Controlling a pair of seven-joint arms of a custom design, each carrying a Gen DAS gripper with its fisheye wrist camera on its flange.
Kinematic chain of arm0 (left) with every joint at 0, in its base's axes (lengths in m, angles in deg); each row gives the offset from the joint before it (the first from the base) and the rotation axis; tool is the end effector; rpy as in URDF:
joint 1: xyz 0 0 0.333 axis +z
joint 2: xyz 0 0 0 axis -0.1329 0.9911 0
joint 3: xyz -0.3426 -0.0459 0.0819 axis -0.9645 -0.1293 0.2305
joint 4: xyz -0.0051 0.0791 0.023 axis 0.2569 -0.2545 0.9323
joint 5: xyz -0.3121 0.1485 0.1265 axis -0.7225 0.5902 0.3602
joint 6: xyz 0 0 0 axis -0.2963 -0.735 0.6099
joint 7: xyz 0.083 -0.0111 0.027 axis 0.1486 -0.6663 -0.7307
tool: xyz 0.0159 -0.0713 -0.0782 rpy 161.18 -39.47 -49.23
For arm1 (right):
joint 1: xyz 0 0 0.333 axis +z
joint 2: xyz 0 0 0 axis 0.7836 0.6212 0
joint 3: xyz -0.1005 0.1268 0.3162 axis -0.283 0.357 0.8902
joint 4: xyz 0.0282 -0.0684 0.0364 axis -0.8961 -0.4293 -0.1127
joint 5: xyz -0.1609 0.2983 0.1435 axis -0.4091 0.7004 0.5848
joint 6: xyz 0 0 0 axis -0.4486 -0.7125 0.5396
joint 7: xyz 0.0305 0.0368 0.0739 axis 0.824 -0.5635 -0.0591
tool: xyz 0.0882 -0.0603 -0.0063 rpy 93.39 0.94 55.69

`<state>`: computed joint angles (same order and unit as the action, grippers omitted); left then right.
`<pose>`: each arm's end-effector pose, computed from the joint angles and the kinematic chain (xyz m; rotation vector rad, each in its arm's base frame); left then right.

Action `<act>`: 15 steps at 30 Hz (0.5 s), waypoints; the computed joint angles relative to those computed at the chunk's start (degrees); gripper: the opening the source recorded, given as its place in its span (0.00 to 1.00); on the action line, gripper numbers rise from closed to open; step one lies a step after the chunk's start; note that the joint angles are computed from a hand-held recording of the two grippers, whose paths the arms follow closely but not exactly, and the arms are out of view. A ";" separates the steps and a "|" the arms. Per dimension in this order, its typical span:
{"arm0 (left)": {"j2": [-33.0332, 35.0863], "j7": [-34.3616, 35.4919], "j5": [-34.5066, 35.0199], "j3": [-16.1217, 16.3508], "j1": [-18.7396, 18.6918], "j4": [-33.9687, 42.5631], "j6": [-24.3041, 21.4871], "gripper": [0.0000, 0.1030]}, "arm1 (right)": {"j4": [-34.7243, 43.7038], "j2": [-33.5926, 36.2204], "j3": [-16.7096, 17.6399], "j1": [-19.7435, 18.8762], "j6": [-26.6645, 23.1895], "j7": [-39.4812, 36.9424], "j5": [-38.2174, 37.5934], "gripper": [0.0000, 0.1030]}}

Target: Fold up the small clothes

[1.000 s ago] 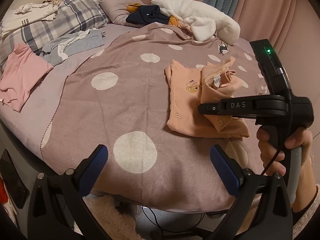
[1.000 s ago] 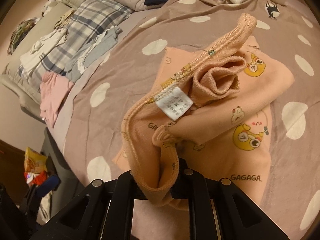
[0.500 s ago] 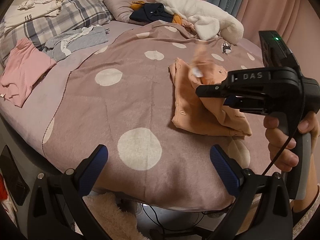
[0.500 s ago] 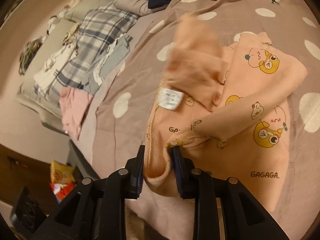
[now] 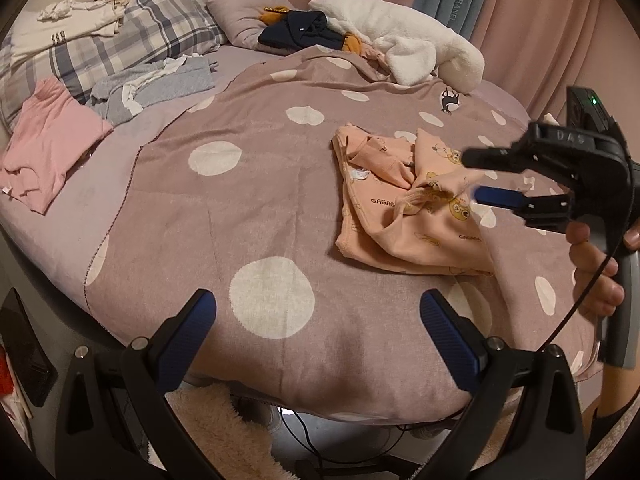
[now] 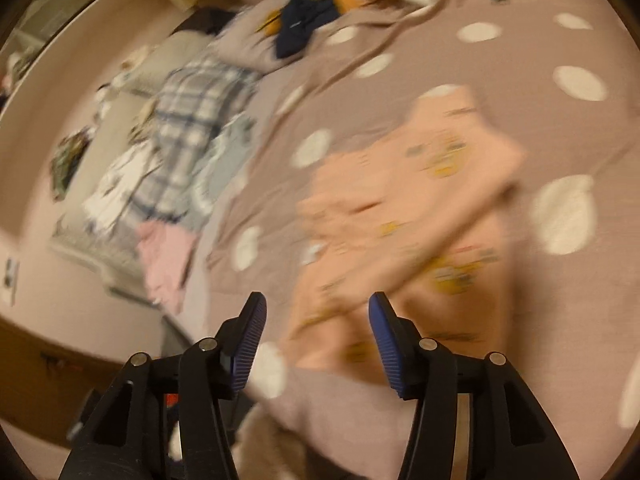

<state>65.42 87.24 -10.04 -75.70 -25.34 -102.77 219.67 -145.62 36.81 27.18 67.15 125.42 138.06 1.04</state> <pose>0.4245 -0.0776 0.4466 -1.8424 1.9173 -0.9392 0.5494 0.2382 0.4676 -1.5514 1.7778 0.0926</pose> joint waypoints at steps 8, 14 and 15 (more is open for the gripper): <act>0.21 2.77 -3.07 0.25 -0.80 0.79 -0.81 0.99 | -2.00 -0.60 -0.58 -3.31 0.70 -1.67 10.97 0.58; 1.92 0.23 0.00 -1.96 1.59 1.34 -0.97 0.99 | 0.11 1.39 -1.52 -2.26 -0.07 -3.97 13.84 0.58; 2.30 -0.01 0.43 -2.11 1.81 1.50 -0.78 0.99 | 0.38 1.67 -1.57 -2.04 0.51 -3.77 13.23 0.58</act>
